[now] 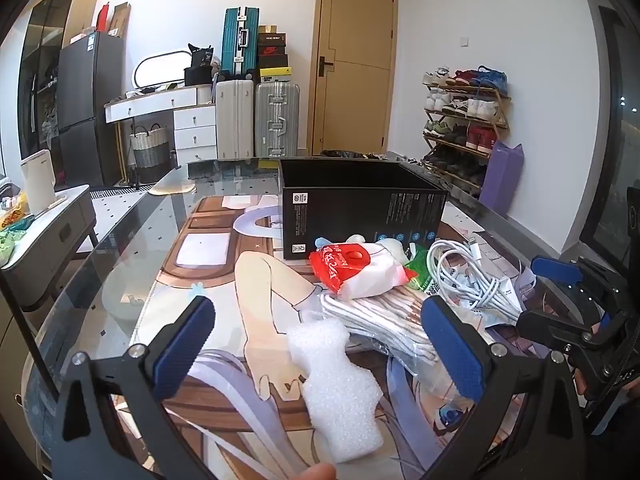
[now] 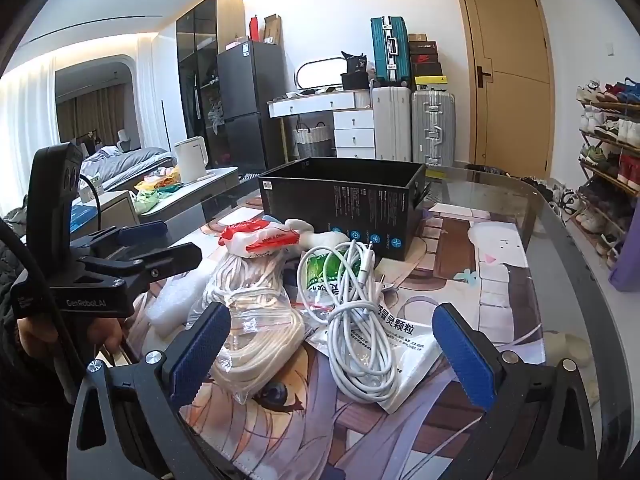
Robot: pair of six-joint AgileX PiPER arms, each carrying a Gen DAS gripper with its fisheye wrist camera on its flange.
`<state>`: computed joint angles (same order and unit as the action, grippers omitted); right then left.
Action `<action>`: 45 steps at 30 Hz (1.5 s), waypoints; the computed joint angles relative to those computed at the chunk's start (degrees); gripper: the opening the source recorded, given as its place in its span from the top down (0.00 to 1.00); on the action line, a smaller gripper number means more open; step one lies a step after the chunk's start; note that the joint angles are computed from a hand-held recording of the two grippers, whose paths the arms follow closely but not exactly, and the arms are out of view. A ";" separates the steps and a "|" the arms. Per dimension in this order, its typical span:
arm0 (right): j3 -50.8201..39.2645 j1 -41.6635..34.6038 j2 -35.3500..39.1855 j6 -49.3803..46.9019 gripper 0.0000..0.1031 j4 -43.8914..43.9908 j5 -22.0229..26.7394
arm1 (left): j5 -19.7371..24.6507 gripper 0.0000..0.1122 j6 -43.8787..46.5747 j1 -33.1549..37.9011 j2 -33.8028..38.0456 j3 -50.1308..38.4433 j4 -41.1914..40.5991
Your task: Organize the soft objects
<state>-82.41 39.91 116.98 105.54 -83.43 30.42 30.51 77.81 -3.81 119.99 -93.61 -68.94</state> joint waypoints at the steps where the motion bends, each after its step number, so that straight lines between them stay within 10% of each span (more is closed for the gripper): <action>1: -0.12 0.06 0.07 -0.29 0.01 0.26 0.29 | 0.25 0.08 -0.31 0.05 0.11 -0.29 0.35; 45: -0.83 0.32 0.58 -1.53 0.01 1.98 1.24 | -1.38 0.08 1.39 -0.65 -0.15 0.76 0.20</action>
